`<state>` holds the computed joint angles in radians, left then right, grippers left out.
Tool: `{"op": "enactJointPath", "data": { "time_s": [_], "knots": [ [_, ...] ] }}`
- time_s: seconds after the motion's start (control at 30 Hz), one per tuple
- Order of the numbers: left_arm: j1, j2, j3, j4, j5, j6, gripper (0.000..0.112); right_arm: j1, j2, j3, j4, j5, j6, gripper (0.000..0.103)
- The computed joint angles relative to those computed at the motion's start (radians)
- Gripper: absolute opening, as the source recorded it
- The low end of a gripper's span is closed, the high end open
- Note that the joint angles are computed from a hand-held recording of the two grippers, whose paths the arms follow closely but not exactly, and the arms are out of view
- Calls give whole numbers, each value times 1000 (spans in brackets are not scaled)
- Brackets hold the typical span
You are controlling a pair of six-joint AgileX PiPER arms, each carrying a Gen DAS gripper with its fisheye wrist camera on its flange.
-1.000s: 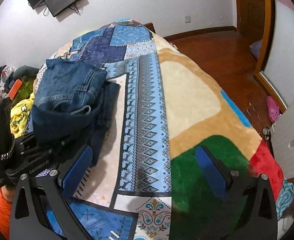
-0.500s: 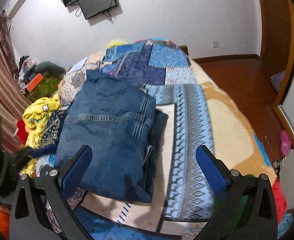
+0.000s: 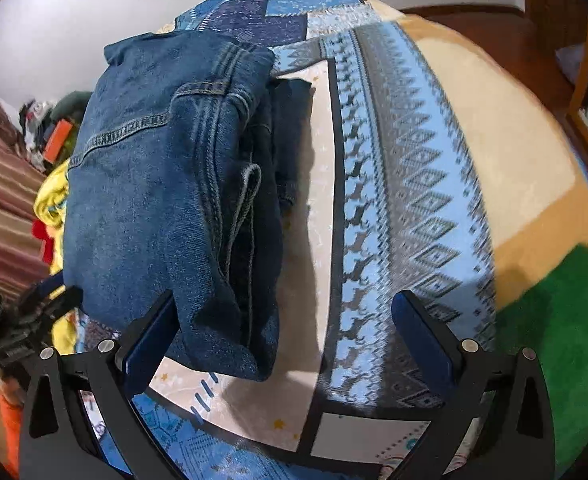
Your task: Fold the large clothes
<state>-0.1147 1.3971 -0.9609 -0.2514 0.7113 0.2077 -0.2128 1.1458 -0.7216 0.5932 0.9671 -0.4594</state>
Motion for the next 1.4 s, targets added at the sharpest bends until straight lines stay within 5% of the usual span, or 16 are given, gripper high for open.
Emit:
{"op": "enactJointPath", "data": {
  "time_s": [0.3,0.47,0.77,1.0,1.17,1.23,1.4],
  "knots": [
    [-28,42,-199,121,9,-58,98,-17,74,-115,113,10,-101,103],
    [55,172,-319,-74,80,85,98,8,233,-165,210,-10,-145,103],
    [199,453,-502,-430,298,183,98,-30,491,-279,354,95,-226,93],
    [186,510,-553,-479,343,205,102,-6,576,-332,436,132,-295,89],
    [155,553,-600,-512,409,231,92,-18,623,-361,478,200,-280,70],
    [128,531,-570,-485,370,227,91,-15,595,-355,467,195,-252,59],
    [128,458,-501,-499,341,221,64,18,503,-366,413,163,-159,37]
  ]
}}
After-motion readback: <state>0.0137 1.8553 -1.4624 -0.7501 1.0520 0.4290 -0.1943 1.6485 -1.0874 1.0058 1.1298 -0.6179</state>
